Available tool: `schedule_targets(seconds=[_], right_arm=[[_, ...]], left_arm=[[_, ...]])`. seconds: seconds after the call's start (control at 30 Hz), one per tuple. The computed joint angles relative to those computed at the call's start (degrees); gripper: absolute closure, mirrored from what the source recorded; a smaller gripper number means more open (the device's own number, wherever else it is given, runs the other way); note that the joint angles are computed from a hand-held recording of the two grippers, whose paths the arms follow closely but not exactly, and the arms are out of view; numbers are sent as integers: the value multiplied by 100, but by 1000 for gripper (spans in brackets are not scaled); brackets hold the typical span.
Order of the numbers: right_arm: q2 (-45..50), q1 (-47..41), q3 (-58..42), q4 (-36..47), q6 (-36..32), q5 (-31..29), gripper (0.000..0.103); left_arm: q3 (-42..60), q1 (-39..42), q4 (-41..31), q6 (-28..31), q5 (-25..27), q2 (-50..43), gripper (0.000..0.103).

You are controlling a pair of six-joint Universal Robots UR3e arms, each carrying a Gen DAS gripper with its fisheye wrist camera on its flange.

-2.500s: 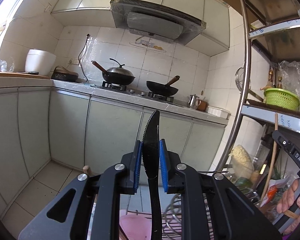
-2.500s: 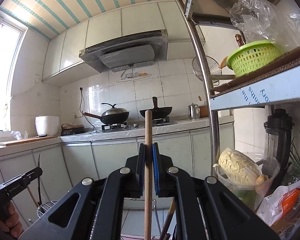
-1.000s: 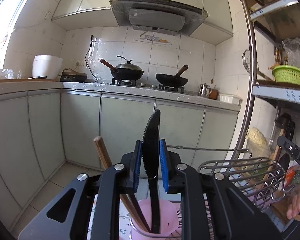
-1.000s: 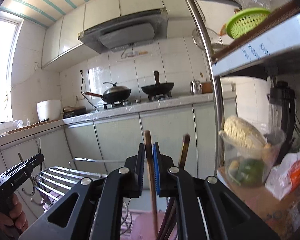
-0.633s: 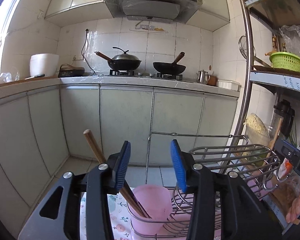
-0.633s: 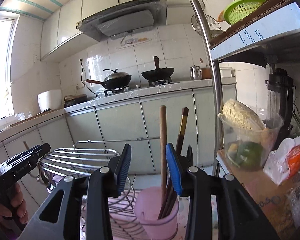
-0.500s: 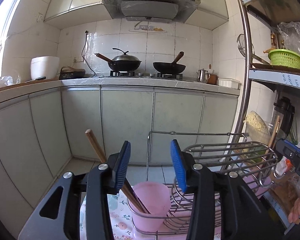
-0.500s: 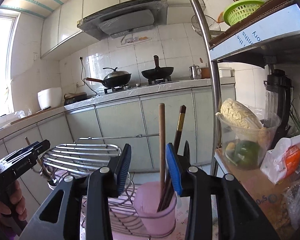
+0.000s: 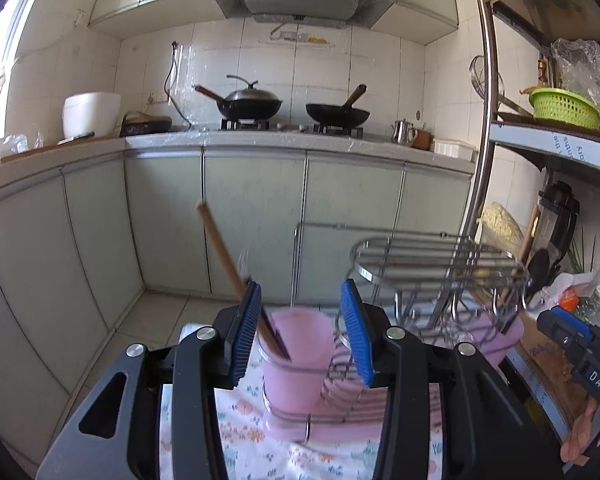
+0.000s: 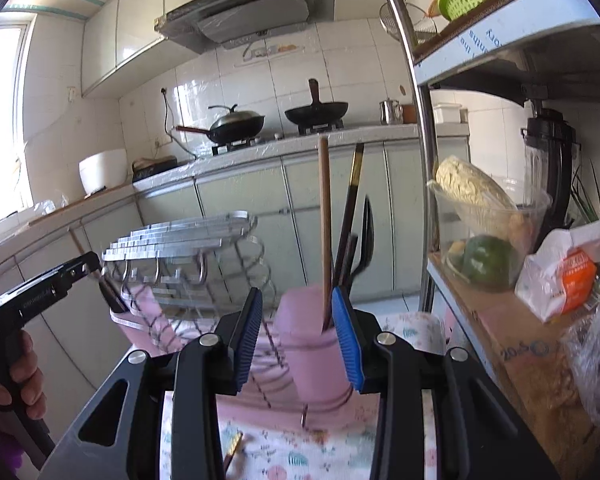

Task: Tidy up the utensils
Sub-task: 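Withdraw both tools from the cup and move toward the gold-tipped chopstick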

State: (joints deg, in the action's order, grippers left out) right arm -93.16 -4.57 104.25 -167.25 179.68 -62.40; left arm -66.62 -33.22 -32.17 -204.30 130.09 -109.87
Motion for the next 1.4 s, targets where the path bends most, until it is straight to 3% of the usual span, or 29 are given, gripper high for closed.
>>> schedule_targets(seconds=[0.67,1.4], right_arm=[[-528,132,870,1301,-604,-145,67],[-881,183,1118,2191,-689,-260,67]], left_arm=[[-1377,-93,-791,-908,-889,868,61],[-2017,-226,-1303,-1130,-1600,1181,61]])
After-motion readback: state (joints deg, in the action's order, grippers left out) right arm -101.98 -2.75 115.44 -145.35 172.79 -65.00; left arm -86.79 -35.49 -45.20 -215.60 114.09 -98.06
